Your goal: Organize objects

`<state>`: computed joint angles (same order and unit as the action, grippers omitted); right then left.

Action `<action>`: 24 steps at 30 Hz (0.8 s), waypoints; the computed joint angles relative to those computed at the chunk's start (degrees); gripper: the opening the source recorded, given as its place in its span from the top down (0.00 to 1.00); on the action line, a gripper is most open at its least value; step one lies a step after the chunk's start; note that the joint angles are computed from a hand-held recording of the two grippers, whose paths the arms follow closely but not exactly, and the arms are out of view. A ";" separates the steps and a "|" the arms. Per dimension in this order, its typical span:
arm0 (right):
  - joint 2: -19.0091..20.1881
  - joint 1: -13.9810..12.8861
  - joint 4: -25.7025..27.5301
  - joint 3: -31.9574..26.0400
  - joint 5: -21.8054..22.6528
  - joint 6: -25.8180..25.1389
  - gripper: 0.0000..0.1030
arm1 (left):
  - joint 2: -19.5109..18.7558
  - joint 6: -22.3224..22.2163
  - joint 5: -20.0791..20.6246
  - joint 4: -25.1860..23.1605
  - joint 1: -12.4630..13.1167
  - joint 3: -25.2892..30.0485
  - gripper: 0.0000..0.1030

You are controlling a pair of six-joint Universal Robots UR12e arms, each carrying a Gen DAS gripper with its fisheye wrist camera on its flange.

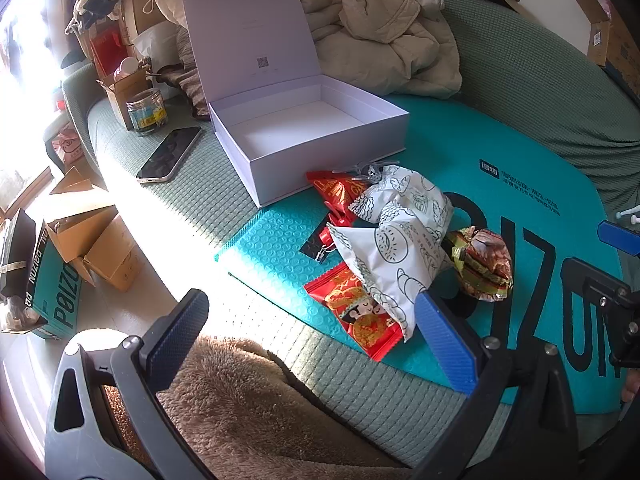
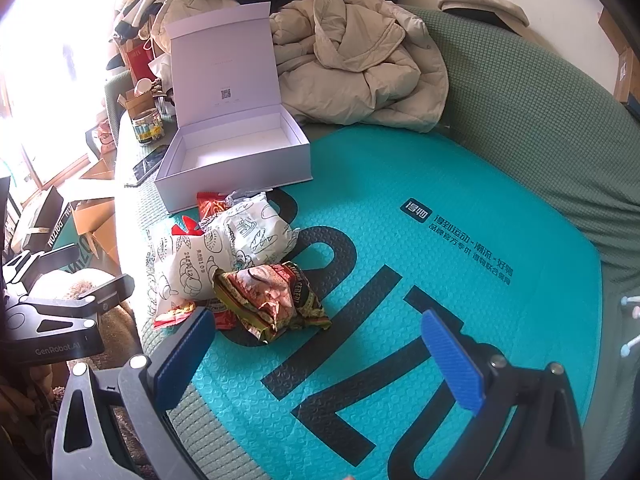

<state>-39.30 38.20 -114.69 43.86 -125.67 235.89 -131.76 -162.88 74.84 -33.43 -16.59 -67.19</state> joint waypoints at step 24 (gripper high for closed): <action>-0.95 -0.77 -7.99 3.95 3.39 -1.99 0.00 | -0.53 -0.06 1.50 -2.42 -0.42 0.88 0.00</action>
<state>-40.25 37.43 -122.68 47.81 -122.29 233.90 -132.29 -162.94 76.33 -35.85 -17.01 -66.31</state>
